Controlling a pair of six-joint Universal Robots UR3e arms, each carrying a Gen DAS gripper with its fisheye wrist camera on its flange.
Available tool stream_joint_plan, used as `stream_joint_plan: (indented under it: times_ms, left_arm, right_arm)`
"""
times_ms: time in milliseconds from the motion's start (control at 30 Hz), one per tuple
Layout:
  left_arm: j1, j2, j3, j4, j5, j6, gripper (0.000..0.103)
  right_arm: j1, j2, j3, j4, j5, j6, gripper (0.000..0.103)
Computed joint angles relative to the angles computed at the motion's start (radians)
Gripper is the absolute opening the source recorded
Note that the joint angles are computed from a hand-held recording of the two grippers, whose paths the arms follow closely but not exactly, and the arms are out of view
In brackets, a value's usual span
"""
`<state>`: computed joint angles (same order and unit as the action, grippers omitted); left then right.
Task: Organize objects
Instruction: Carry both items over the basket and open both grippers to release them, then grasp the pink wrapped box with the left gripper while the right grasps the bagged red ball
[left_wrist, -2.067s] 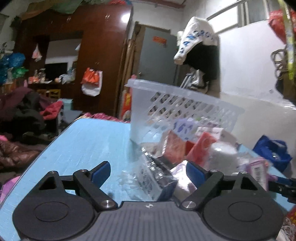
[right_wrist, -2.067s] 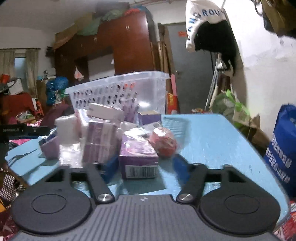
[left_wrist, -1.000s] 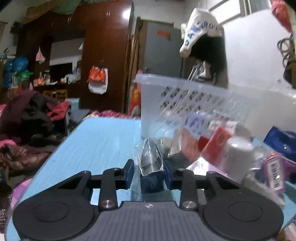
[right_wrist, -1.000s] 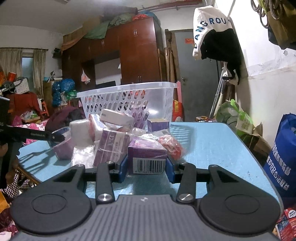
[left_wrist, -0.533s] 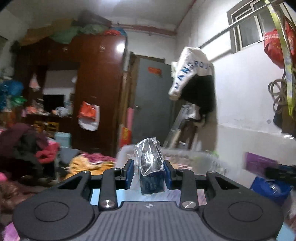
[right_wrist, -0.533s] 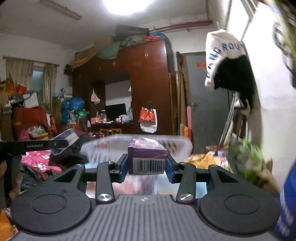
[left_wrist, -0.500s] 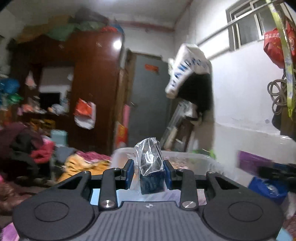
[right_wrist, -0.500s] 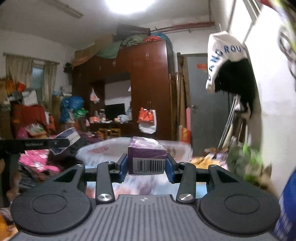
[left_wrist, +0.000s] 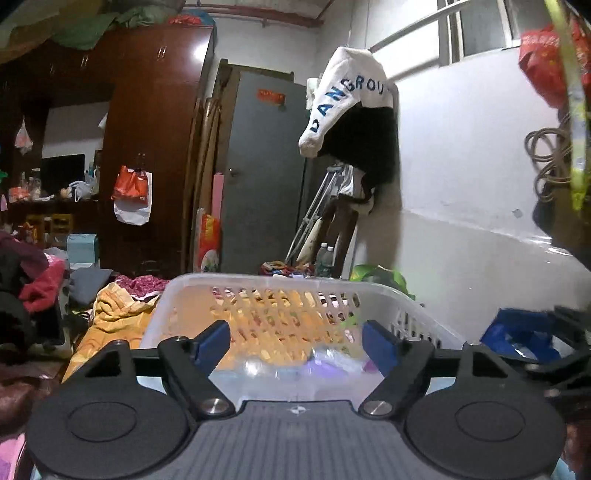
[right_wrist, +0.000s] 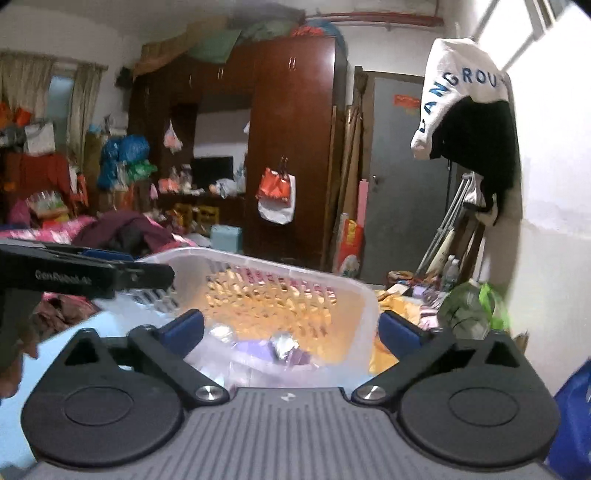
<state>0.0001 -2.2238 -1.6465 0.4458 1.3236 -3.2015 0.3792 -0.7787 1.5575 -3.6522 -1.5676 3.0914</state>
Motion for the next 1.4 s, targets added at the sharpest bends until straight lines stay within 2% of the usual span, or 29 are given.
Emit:
stream_joint_plan:
  times_ms: [67,133,233,333,400,467,500,600,733,833,1067,1167,1200,1233,1300,1400]
  left_arm:
    - [0.016,0.034,-0.144,0.122,-0.022,0.018,0.082]
    - [0.038,0.046,-0.335,0.331,-0.039,0.017,0.082]
    - [0.083,0.015,-0.553,0.607,-0.077,-0.018,0.084]
    - [0.112,-0.049,-0.655,0.737,-0.103,-0.03,0.087]
    - [0.09,-0.075,-0.673,0.723,-0.072,-0.02,0.087]
    - [0.058,-0.094,-0.65,0.689,-0.043,-0.007,0.087]
    - [0.055,-0.103,-0.636,0.683,-0.044,-0.006,0.087]
    - [0.048,-0.118,-0.607,0.655,-0.058,0.002,0.087]
    - [0.031,-0.148,-0.616,0.687,-0.036,0.014,0.087]
    - [0.03,-0.169,-0.621,0.707,-0.042,0.012,0.087]
    - [-0.038,-0.189,-0.58,0.671,0.035,0.033,0.087]
    - [-0.086,-0.197,-0.538,0.629,0.114,0.038,0.087]
    - [-0.086,-0.202,-0.534,0.628,0.119,0.035,0.084]
    - [-0.073,-0.204,-0.541,0.634,0.095,0.027,0.074]
    - [-0.051,-0.202,-0.555,0.634,0.057,0.012,0.06]
    - [-0.076,-0.209,-0.537,0.63,0.101,0.017,0.057]
  right_arm:
    - [-0.012,-0.045,0.158,-0.103,0.006,-0.014,0.103]
    - [-0.022,-0.052,0.311,-0.223,0.001,-0.018,0.103]
    - [-0.039,0.001,0.442,-0.4,-0.008,0.023,0.103]
    - [-0.057,0.052,0.484,-0.499,0.005,0.081,0.103]
    - [-0.059,0.08,0.468,-0.527,0.009,0.099,0.103]
    - [-0.036,0.081,0.412,-0.452,-0.027,0.055,0.1]
    - [-0.038,0.079,0.392,-0.415,-0.028,0.044,0.09]
    - [-0.055,0.076,0.392,-0.365,0.02,0.061,0.069]
    - [-0.034,0.096,0.357,-0.317,-0.024,0.057,0.063]
    - [-0.027,0.108,0.354,-0.32,-0.047,0.065,0.039]
    - [-0.036,0.105,0.473,-0.49,-0.033,0.091,0.038]
    - [-0.036,0.097,0.526,-0.556,-0.025,0.108,0.038]
    - [-0.035,0.094,0.537,-0.569,-0.024,0.11,0.038]
    - [-0.034,0.09,0.539,-0.57,-0.023,0.111,0.038]
    - [-0.036,0.091,0.546,-0.58,-0.016,0.114,0.038]
    - [-0.049,0.103,0.544,-0.584,0.01,0.124,0.038]
